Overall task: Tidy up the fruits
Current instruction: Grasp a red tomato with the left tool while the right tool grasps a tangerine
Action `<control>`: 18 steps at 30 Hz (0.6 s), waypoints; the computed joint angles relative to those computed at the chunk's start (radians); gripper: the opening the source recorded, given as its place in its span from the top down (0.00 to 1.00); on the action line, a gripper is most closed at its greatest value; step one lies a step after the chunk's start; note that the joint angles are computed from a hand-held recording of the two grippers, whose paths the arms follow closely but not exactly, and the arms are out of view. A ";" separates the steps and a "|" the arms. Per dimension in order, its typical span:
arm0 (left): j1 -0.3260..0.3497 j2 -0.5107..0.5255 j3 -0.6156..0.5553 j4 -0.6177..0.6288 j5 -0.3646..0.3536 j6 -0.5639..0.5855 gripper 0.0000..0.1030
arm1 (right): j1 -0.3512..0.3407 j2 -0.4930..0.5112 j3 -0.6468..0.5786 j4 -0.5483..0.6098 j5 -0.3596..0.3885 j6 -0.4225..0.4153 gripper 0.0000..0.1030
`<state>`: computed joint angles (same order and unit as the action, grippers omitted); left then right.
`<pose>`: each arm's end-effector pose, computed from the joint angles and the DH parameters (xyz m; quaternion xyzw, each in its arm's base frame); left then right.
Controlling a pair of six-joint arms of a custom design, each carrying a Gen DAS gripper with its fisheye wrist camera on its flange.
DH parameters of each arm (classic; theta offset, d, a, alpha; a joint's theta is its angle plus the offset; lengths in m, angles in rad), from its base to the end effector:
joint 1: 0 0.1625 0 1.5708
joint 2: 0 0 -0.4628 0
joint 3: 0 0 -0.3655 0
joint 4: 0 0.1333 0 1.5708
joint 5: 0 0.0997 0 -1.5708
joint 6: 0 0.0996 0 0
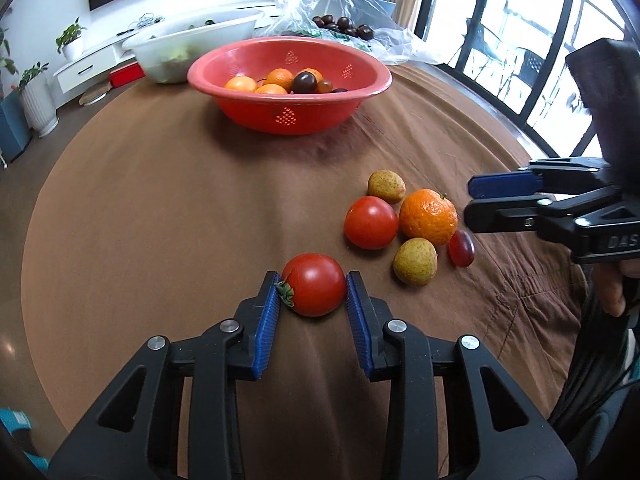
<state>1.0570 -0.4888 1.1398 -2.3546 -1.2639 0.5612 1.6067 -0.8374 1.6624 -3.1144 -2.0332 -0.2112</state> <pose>-0.2562 -0.7864 0.0774 0.4961 0.8522 -0.0619 0.1540 0.1136 -0.6879 0.2364 0.0323 -0.9142 0.3222 0.2437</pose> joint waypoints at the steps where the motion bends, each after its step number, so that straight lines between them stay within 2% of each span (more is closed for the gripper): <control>1: 0.001 -0.005 0.007 -0.004 -0.003 -0.006 0.70 | -0.001 0.002 -0.007 0.015 0.001 0.000 0.54; 12: 0.004 -0.034 0.047 -0.028 -0.015 -0.029 0.70 | -0.016 0.033 -0.110 0.181 0.048 0.015 0.54; 18: 0.006 -0.030 0.044 -0.015 -0.012 -0.035 0.70 | -0.027 0.030 -0.121 0.230 0.079 0.035 0.55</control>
